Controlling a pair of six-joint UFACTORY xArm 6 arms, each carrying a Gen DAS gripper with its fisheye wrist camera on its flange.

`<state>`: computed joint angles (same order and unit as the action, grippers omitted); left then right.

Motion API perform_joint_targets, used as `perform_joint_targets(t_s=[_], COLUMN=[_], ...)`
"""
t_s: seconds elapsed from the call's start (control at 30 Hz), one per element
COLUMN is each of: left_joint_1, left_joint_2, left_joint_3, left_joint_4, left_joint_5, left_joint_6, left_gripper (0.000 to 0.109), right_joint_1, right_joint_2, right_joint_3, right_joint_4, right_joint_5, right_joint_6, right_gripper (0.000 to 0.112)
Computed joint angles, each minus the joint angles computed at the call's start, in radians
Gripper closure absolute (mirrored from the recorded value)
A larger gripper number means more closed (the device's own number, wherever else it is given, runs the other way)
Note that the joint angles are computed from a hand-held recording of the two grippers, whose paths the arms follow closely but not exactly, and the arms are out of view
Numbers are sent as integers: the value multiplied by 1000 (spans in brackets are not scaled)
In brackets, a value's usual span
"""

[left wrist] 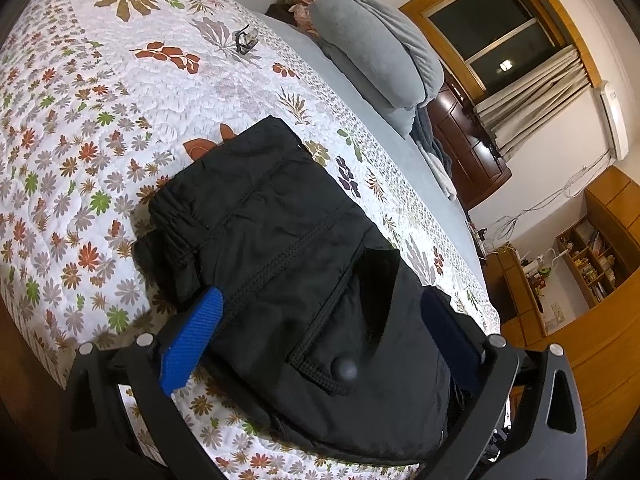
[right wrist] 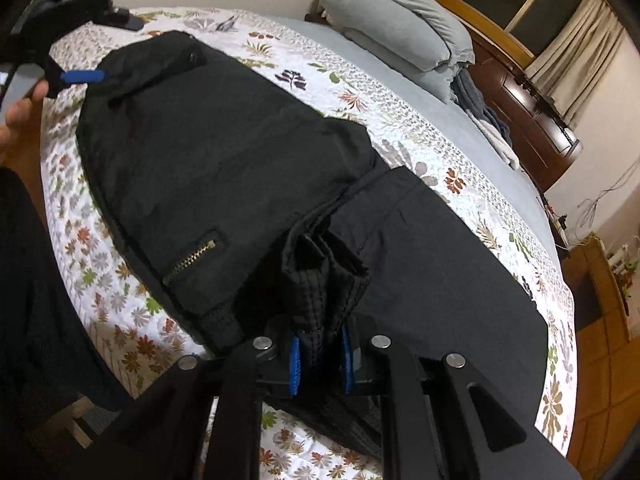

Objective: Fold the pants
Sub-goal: 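Lay the leg flat on the pants and open the right tool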

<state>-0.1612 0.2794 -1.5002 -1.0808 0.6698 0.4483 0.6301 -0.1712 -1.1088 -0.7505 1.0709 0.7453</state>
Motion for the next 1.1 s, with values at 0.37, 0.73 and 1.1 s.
perform_joint_targets(t_s=[0.37,0.73,1.1], left_joint_1=[1,2,1], left_joint_2=[7,6,4], left_joint_3=[-7,-6,-3], left_joint_4=[2,0,1], left_joint_5=[1,4,3], left_joint_6=[-2,1,0], left_gripper=[9,9,9], right_joint_1=[-41,-181,-154], right_joint_2=[-158,-296,-173], right_joint_3=[111,195,159], right_joint_4=[225,309,329], right_joint_5=[-239,-318,-250], right_joint_6=[-74,7,-51], right_gripper=[48,55,57])
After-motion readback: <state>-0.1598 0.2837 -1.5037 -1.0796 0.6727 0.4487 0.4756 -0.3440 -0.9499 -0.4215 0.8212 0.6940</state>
